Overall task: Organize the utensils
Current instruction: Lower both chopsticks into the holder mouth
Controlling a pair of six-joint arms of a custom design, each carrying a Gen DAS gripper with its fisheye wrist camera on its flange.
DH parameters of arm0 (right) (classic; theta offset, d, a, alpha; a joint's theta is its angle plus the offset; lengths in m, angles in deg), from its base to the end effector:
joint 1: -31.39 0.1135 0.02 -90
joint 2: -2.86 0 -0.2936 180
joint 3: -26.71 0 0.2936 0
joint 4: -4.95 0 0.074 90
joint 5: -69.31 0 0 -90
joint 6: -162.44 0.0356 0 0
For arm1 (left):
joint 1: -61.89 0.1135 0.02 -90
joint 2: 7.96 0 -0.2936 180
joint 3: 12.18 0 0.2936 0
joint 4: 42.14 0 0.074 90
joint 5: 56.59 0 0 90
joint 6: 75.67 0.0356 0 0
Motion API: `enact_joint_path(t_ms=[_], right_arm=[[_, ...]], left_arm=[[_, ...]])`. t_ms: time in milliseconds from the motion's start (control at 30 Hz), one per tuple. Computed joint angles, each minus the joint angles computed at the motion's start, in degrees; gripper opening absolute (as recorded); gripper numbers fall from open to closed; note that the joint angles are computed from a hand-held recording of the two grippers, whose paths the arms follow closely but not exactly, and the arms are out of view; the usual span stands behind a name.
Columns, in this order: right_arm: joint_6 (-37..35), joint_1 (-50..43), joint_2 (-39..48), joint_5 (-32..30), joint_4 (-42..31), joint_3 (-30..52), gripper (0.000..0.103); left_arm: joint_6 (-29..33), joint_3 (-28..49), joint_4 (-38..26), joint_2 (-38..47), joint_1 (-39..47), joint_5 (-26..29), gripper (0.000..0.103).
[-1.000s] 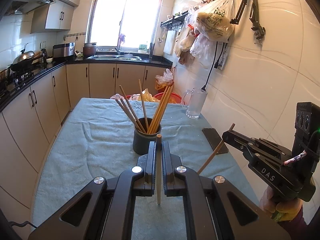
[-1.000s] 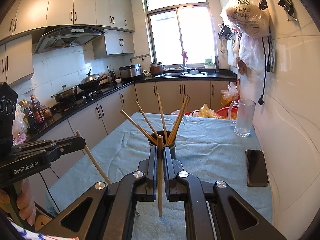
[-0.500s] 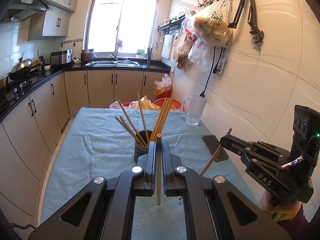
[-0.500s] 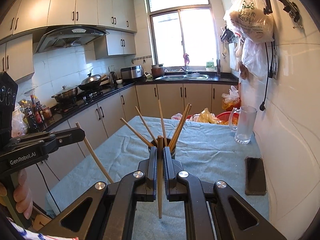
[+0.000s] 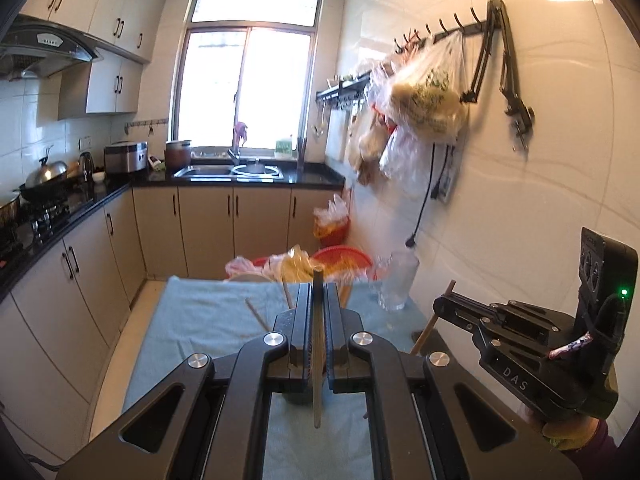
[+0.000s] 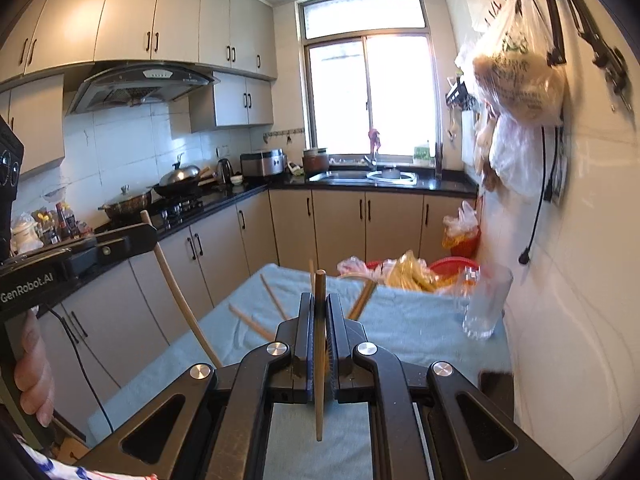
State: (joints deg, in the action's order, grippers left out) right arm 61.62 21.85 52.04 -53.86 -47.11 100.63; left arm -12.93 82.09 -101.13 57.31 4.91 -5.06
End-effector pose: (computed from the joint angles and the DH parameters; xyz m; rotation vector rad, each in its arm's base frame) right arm 0.1876 -0.0118 0.4109 -0.3756 1.9469 0.3619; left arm 0.1506 -0.1910 0.4716 0.1199 1.9777 -0.2496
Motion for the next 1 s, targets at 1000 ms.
enact_joint_path(t_ms=[1000], right_arm=[[11.06, 9.85, 21.97, 8.99, 13.32, 9.56, 0.006]], left_arm=[[5.27, 7.97, 10.15, 17.11, 21.34, 16.63, 0.005]])
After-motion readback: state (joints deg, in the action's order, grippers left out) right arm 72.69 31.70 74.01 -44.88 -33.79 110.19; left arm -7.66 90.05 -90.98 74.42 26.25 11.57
